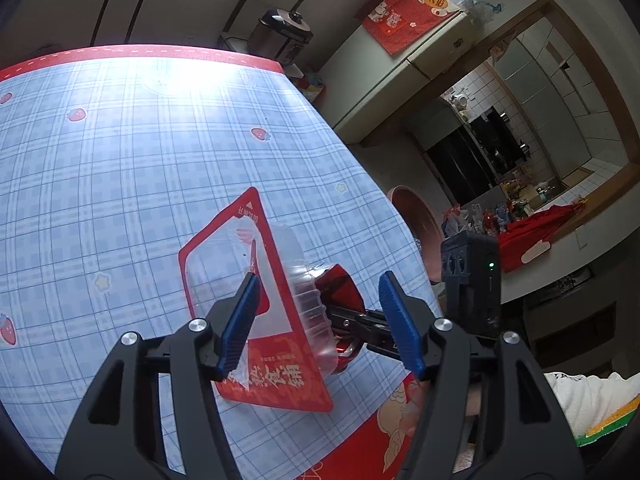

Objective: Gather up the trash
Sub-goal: 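Grasp the clear plastic tray rim with the left gripper while the right gripper holds the can, then lift the plastic tray with the left gripper while the right gripper carries the can to the bucket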

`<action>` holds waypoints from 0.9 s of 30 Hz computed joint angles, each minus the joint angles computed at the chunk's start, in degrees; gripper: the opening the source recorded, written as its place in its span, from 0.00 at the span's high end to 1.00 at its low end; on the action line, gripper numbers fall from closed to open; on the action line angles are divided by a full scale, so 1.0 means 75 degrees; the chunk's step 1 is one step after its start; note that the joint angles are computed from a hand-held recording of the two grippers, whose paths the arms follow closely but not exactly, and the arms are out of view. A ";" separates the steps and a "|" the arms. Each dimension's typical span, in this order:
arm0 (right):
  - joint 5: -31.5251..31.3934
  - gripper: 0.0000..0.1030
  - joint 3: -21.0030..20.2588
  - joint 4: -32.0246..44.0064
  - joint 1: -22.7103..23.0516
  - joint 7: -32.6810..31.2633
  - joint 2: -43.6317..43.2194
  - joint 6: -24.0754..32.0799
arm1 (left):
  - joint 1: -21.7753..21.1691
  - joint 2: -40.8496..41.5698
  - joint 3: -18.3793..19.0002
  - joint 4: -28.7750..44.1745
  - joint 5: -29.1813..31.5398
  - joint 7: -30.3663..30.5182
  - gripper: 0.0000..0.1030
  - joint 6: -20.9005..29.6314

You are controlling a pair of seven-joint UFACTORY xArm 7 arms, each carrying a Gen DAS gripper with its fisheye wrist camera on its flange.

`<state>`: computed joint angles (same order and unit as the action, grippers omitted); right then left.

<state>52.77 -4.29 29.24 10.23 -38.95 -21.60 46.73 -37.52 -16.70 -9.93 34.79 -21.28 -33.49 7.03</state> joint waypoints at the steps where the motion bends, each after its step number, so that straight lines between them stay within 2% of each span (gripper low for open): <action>1: -0.0022 0.95 -0.0002 -0.0003 -0.0007 -0.0005 -0.0019 0.0018 | 0.0074 0.0061 -0.0060 -0.0003 0.0034 -0.0118 0.40 0.0034; 3: -0.0052 0.95 0.0040 0.0040 0.0018 0.0053 -0.0014 0.0028 | -0.0231 0.0240 0.0161 -0.0023 -0.0379 -0.0018 0.41 -0.0100; 4: -0.0100 0.95 0.0074 0.0039 0.0021 0.0095 -0.0033 0.0003 | -0.0273 0.0312 0.0172 -0.0035 -0.0484 -0.0022 0.46 -0.0115; 6: -0.0158 0.95 0.0090 0.0055 0.0035 0.0170 -0.0050 -0.0006 | -0.0092 0.0390 -0.0006 -0.0035 -0.0352 -0.0206 0.54 0.0028; 9: -0.0186 0.95 0.0056 0.0032 0.0045 0.0216 -0.0126 0.0018 | -0.0177 0.0421 0.0030 -0.0061 -0.0554 -0.0139 0.58 -0.0058; 12: -0.0282 0.95 0.0015 -0.0010 0.0034 0.0214 -0.0235 0.0065 | 0.0105 0.0342 -0.0222 -0.0045 -0.0193 -0.0386 0.64 0.0132; 18: -0.0319 0.95 0.0061 -0.0040 0.0160 0.0360 -0.0429 0.0035 | 0.0321 0.0037 -0.0451 -0.0179 0.0321 -0.0862 0.66 0.0185; 27: -0.0502 0.95 -0.0073 -0.0088 0.0249 0.0570 -0.0967 0.0030 | 0.0625 -0.1037 -0.0582 -0.0696 0.1012 -0.1507 0.66 0.0252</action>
<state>49.00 -4.84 28.58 12.10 -34.68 -28.86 46.96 -32.83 -24.47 -14.30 29.57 -13.69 -44.79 8.92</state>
